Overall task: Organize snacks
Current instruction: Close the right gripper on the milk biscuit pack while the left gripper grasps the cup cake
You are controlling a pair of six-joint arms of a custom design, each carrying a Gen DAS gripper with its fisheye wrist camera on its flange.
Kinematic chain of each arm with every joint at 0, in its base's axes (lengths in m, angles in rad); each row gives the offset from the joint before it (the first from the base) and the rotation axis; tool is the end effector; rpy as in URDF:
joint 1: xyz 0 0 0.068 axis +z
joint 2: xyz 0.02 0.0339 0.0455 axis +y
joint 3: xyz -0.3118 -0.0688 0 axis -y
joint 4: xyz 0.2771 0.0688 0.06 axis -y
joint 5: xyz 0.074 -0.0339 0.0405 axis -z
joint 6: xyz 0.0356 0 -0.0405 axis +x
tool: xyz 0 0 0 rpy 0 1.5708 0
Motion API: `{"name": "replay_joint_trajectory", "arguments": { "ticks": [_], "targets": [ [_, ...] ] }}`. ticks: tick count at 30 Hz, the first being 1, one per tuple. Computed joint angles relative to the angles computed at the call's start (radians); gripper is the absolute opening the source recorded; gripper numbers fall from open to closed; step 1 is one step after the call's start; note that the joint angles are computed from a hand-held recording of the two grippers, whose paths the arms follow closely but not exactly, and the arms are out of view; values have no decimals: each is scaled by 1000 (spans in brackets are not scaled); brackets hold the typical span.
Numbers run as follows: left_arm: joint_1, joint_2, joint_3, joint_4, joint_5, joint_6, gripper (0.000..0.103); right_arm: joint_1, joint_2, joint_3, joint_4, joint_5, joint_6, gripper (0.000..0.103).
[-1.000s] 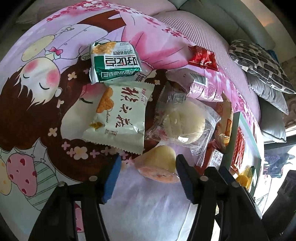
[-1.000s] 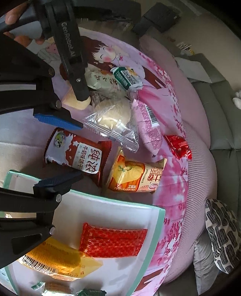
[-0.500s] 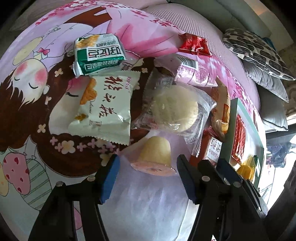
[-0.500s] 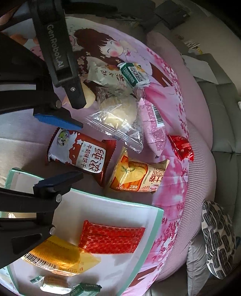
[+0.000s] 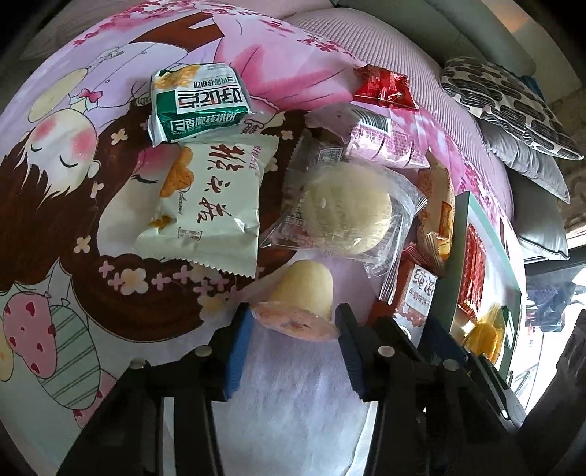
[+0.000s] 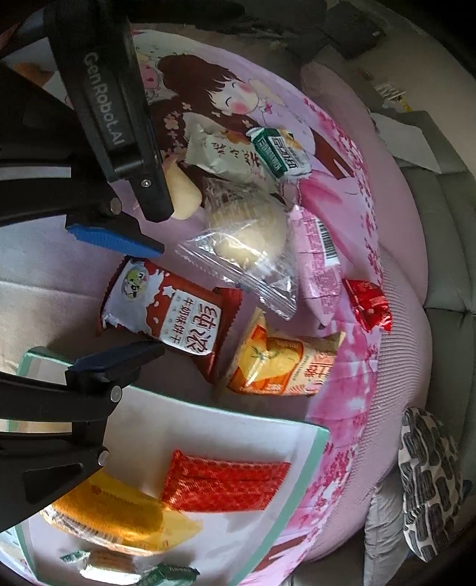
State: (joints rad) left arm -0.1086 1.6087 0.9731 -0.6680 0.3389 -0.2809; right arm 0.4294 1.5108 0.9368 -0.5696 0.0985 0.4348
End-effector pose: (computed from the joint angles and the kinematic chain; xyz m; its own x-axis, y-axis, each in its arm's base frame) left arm 0.3157 -0.0463 0.2051 -0.9738 -0.1568 -0.1648 -0.0838 0.9207 -0.3813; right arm 0.2851 0.1267 0.2251 -0.9094 0.0446 -0.4135 0.0064 0.9956 0.0933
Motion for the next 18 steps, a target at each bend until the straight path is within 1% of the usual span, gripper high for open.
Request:
{"name": "replay_joint_trajectory", "arguments": {
  "ticks": [7,14,18],
  "targets": [
    [11,-5,3,-10,-7,-5,47,-4,15,-1,19,0,7,52],
    [10,6,6,-5,-10,-16,47,32,50,18,6,65,-11,53],
    [6,8,7,-1,-11,-29,47,35,56,18,7,77,-20,52]
  ]
}}
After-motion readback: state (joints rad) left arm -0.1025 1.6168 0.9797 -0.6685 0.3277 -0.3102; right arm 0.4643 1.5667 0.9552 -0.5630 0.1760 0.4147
